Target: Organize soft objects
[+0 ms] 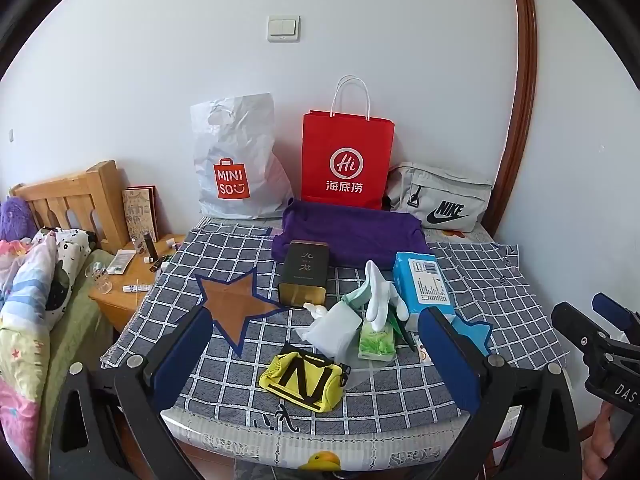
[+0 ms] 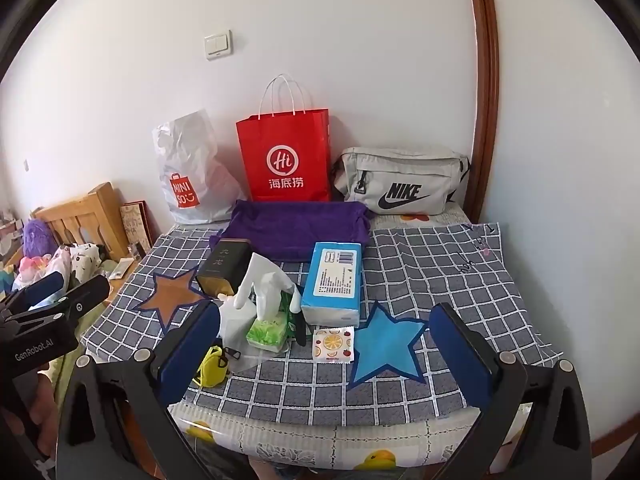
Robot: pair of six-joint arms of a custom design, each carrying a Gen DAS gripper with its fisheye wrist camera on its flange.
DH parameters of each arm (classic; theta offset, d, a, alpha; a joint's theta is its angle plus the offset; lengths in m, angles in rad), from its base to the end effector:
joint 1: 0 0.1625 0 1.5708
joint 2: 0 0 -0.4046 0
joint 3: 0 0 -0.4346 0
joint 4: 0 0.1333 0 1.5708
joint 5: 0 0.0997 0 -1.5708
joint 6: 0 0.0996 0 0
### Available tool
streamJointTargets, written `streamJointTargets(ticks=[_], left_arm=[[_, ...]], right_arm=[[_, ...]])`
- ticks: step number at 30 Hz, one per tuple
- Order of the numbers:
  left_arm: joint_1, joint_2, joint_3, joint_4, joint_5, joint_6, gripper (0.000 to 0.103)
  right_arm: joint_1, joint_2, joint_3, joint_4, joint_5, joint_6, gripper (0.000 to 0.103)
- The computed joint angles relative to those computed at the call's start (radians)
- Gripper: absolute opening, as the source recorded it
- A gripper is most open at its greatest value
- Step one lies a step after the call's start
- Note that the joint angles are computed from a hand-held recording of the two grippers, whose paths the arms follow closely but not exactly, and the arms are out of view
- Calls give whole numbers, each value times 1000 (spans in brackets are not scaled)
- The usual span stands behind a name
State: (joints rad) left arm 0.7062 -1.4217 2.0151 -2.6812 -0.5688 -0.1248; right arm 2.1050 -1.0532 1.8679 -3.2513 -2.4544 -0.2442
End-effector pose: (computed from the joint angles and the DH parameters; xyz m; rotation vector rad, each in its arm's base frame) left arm -0.2650 -0.5115 0.3222 0.5093 2.2140 -1.1078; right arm 0.3596 -0.4973 0.2329 0.3805 -2.1645 1.1285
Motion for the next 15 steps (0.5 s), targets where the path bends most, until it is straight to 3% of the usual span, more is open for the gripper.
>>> streamJointTargets(ticks=[15], left_arm=[[-2, -1, 7, -1, 2, -7, 103]], right_arm=[[2, -1, -2, -2, 5, 4, 103]])
